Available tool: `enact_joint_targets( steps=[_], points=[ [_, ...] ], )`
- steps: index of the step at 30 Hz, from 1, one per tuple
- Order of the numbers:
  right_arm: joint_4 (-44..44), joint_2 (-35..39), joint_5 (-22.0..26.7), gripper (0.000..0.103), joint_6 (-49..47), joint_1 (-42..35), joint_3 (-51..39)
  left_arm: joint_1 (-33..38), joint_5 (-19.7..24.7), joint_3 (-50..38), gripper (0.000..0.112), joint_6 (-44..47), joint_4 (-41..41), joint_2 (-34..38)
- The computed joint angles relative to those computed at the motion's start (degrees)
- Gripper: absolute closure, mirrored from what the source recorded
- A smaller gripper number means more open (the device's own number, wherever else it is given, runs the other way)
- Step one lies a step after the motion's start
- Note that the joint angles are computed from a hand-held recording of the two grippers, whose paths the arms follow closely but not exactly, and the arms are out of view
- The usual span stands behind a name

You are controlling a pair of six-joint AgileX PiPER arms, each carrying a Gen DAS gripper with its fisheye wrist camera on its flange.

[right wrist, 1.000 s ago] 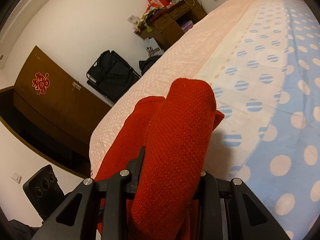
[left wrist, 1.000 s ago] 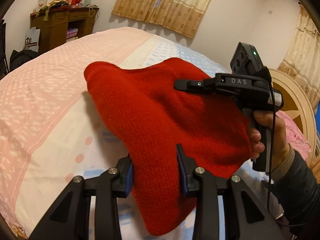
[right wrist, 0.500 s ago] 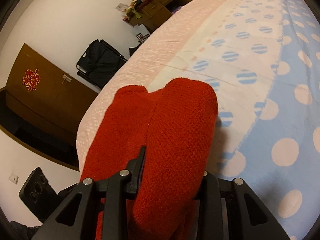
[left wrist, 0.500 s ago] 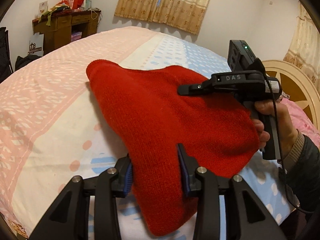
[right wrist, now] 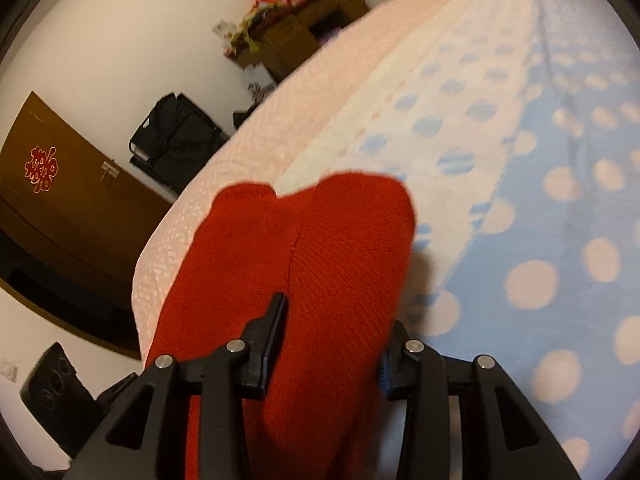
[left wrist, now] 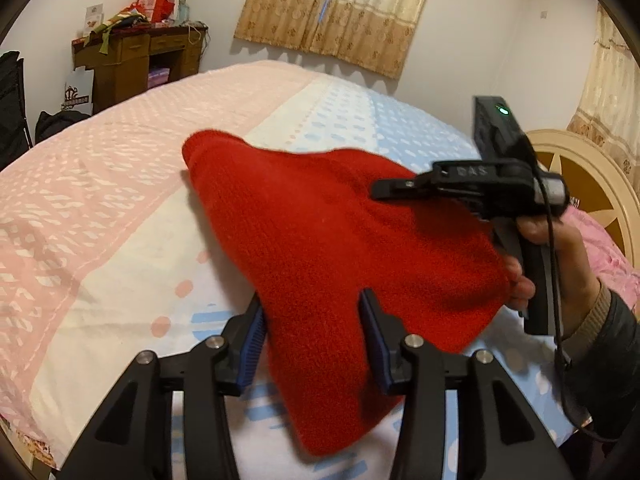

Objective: Fold small clothes
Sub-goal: 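Open both tools and lift them off the folded red sweater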

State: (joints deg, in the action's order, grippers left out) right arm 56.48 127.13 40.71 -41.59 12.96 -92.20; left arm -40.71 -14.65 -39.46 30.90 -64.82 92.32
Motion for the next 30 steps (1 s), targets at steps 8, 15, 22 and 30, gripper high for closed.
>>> enact_joint_targets(
  steps=[8, 15, 22, 30],
  points=[
    [16.30, -16.01, -6.76, 0.059, -20.96, 1.95, 18.72, 0.19, -2.24, 0.52, 0.063, -0.43, 0.12, -1.77],
    [29.50, -26.18, -12.30, 0.052, -38.42, 6.08, 29.68, -0.47, -7.73, -2.39, 0.045, 17.41, -17.22, -0.06],
    [16.97, -22.10, -13.49, 0.046, -26.79, 7.93, 29.04, 0.55, -5.96, -2.02, 0.045, 16.58, -16.21, 2.50],
    [22.36, -17.48, -14.71, 0.046, -30.17, 5.78, 31.34, 0.48, -5.47, -2.24, 0.036, 11.31, -10.84, 4.59]
  ],
)
